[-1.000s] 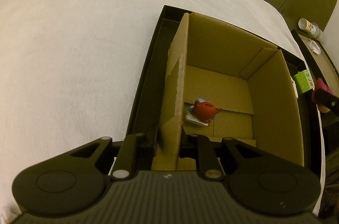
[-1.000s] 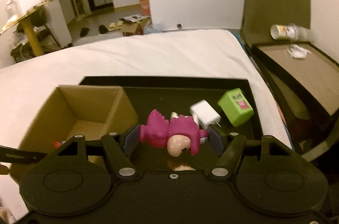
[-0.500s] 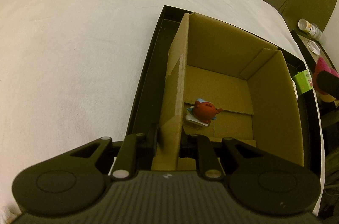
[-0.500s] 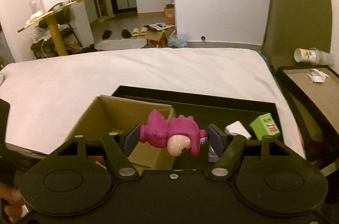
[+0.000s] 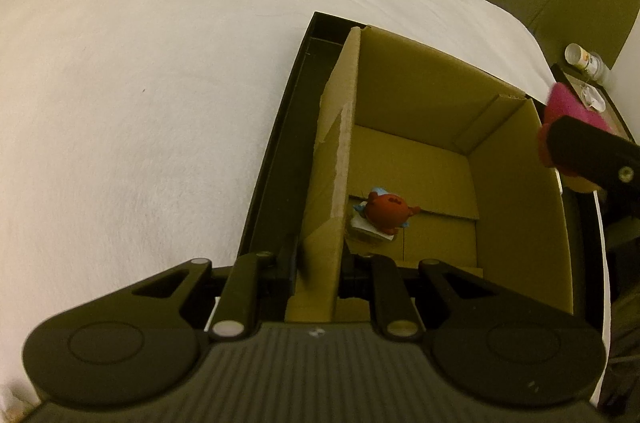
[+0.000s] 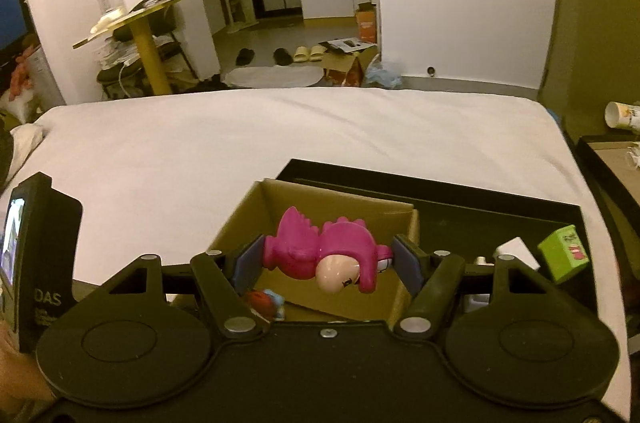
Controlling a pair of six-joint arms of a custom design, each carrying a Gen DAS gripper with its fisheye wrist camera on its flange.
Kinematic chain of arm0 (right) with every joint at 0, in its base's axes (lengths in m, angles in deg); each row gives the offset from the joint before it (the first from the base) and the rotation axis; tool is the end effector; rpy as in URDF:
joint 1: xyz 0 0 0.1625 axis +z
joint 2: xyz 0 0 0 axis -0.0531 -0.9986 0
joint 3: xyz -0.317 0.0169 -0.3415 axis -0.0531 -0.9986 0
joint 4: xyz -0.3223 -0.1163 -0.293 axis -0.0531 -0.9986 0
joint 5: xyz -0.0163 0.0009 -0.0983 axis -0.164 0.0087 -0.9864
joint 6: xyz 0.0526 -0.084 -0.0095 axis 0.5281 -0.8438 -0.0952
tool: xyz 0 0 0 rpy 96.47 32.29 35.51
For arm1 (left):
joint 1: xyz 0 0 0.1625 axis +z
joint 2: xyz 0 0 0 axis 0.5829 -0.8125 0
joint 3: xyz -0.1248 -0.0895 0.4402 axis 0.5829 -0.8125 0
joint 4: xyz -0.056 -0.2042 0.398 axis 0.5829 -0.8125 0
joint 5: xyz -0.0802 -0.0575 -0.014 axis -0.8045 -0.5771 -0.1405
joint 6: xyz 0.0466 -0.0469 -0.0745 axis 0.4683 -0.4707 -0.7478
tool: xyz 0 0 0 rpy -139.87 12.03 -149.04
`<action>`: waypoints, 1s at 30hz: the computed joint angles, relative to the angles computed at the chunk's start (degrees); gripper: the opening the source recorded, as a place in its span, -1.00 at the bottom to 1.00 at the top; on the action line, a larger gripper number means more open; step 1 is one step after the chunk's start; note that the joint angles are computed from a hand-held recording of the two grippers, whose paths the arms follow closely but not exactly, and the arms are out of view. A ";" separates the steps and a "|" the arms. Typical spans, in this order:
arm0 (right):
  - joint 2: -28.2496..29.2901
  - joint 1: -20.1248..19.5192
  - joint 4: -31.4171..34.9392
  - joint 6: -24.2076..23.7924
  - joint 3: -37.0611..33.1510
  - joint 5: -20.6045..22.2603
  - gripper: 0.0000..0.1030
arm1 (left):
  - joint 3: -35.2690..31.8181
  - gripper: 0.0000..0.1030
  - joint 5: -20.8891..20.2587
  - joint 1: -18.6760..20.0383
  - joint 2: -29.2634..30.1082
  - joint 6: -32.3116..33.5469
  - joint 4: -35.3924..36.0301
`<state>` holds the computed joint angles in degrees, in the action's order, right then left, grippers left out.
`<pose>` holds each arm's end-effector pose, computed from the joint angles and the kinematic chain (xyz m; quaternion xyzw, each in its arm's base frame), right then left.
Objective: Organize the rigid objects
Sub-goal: 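Carry the pink dinosaur over the box and lower it inside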
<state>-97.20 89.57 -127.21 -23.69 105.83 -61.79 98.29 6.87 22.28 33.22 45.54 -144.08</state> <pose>0.0776 -0.7125 0.1668 0.3417 -0.8797 0.2663 0.1960 -0.1767 -0.6720 0.0008 -0.0662 0.9112 -0.2628 0.3102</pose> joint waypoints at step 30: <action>3.79 -0.70 13.32 12.67 -5.24 -1.22 0.32 | 0.34 -0.68 -0.37 0.16 -0.31 -0.19 -0.86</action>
